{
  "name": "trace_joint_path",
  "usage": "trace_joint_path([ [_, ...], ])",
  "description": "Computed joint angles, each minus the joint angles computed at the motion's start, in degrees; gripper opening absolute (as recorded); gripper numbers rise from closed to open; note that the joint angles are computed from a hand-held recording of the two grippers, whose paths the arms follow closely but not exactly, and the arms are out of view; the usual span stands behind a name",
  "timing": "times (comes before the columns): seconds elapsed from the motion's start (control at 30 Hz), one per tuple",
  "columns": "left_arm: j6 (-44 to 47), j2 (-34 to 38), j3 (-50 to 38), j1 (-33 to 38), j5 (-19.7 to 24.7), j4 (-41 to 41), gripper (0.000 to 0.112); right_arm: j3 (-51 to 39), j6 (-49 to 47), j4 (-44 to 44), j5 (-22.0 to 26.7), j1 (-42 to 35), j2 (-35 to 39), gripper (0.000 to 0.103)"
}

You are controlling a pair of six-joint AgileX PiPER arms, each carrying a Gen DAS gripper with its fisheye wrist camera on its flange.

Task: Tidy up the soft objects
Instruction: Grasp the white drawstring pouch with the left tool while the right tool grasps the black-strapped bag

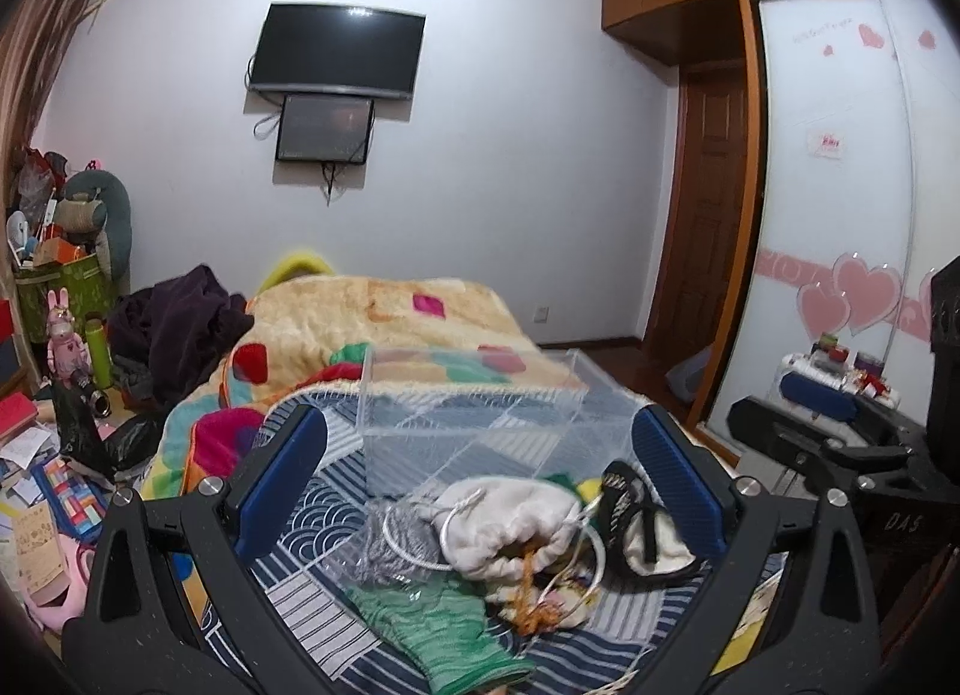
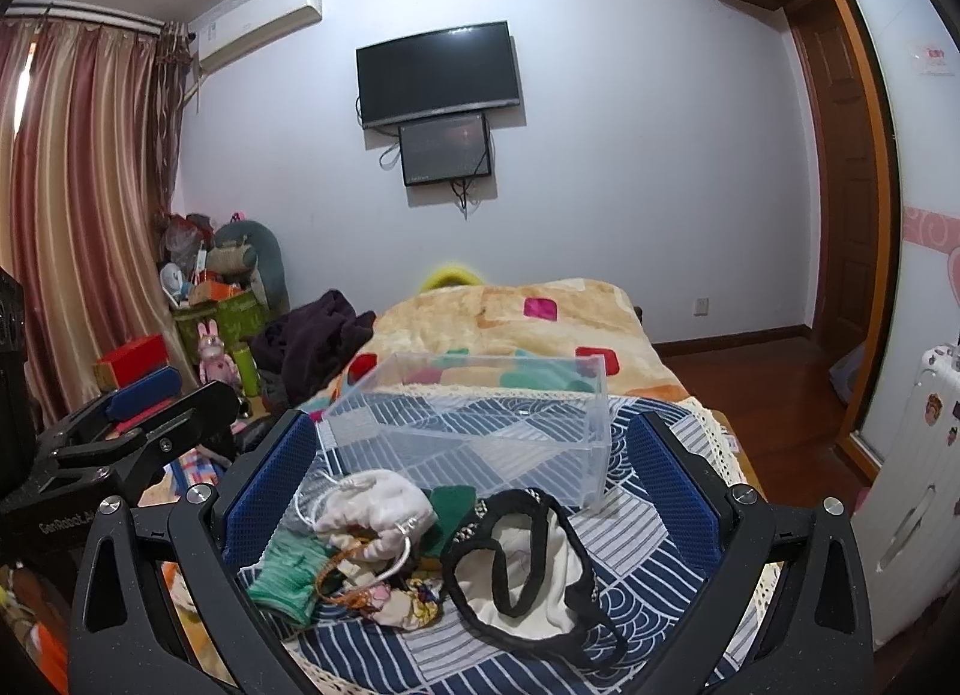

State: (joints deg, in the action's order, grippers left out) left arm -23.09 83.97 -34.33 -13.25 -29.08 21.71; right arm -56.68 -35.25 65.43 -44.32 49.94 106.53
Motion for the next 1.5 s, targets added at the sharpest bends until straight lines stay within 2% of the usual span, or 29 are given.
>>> trace_joint_path([
  [0.2, -6.5, 7.3, -4.3, 2.9, 2.4, 7.1, 0.103, -1.9, -1.1, 0.6, 5.5, -3.2, 3.0, 0.103],
  [0.3, -7.9, 10.5, -6.1, 4.0, 3.2, 7.9, 0.103, -2.8, -1.1, 1.0, 8.3, -4.8, 4.6, 0.103],
  [0.43, -14.8, 13.0, -7.5, 5.8, 2.1, 14.2, 0.099, -3.5, -1.5, 2.9, 10.7, -6.3, 6.4, 0.102],
  [0.5, -16.3, 13.9, -8.1, 5.4, 1.8, 16.2, 0.093, -3.6, -1.8, 3.8, 11.7, -6.8, 6.8, 0.101],
  [0.57, -15.4, 14.7, -8.9, 3.8, 2.4, 15.3, 0.092, -3.6, -1.3, 3.9, 13.2, -7.6, 7.0, 0.093],
  [0.63, -16.0, 15.4, -9.5, 2.8, 2.7, 15.8, 0.089, -4.2, -1.2, 4.0, 15.1, -8.3, 7.4, 0.091],
  [0.67, -17.8, 16.0, -10.3, 2.4, 3.0, 17.7, 0.086, -4.3, -1.2, 4.2, 15.5, -8.4, 7.5, 0.09],
  [0.77, -23.5, 17.8, -12.6, 1.4, 3.6, 23.8, 0.084, -4.9, -2.6, 5.4, 17.0, -8.9, 8.3, 0.087],
  [0.9, -26.8, 21.0, -15.6, -0.5, 6.4, 26.7, 0.079, -5.7, -1.1, 3.7, 19.9, -10.2, 9.2, 0.085],
  [0.97, -31.7, 22.9, -16.8, -0.2, 6.3, 31.4, 0.073, -5.4, 1.8, 1.1, 21.1, -10.8, 9.4, 0.079],
  [1.1, -31.0, 23.3, -16.4, -0.1, 5.8, 30.4, 0.065, -4.0, 8.3, -4.3, 23.6, -12.5, 8.7, 0.063],
  [1.17, -30.0, 23.3, -15.9, -0.2, 5.6, 29.7, 0.055, -3.9, 7.9, -3.2, 23.7, -12.9, 8.7, 0.045],
  [1.2, -29.6, 23.3, -15.8, -0.2, 5.7, 29.3, 0.051, -4.1, 6.4, -1.4, 24.1, -13.2, 8.8, 0.04],
  [1.27, -30.6, 23.6, -16.0, -0.1, 6.0, 30.5, 0.04, -3.9, 8.9, -3.5, 26.1, -14.4, 9.2, 0.028],
  [1.33, -30.3, 23.6, -15.9, 0.0, 6.3, 30.1, 0.036, -3.8, 11.1, -5.3, 27.1, -14.7, 9.6, 0.021],
  [1.43, -30.8, 23.4, -15.5, 0.4, 5.8, 30.5, 0.029, -4.3, 4.7, 0.6, 25.6, -13.6, 9.8, 0.012],
  [1.5, -31.4, 22.9, -15.2, 0.7, 5.6, 30.8, 0.022, -4.2, 4.1, 1.3, 24.6, -13.1, 9.6, 0.009],
])
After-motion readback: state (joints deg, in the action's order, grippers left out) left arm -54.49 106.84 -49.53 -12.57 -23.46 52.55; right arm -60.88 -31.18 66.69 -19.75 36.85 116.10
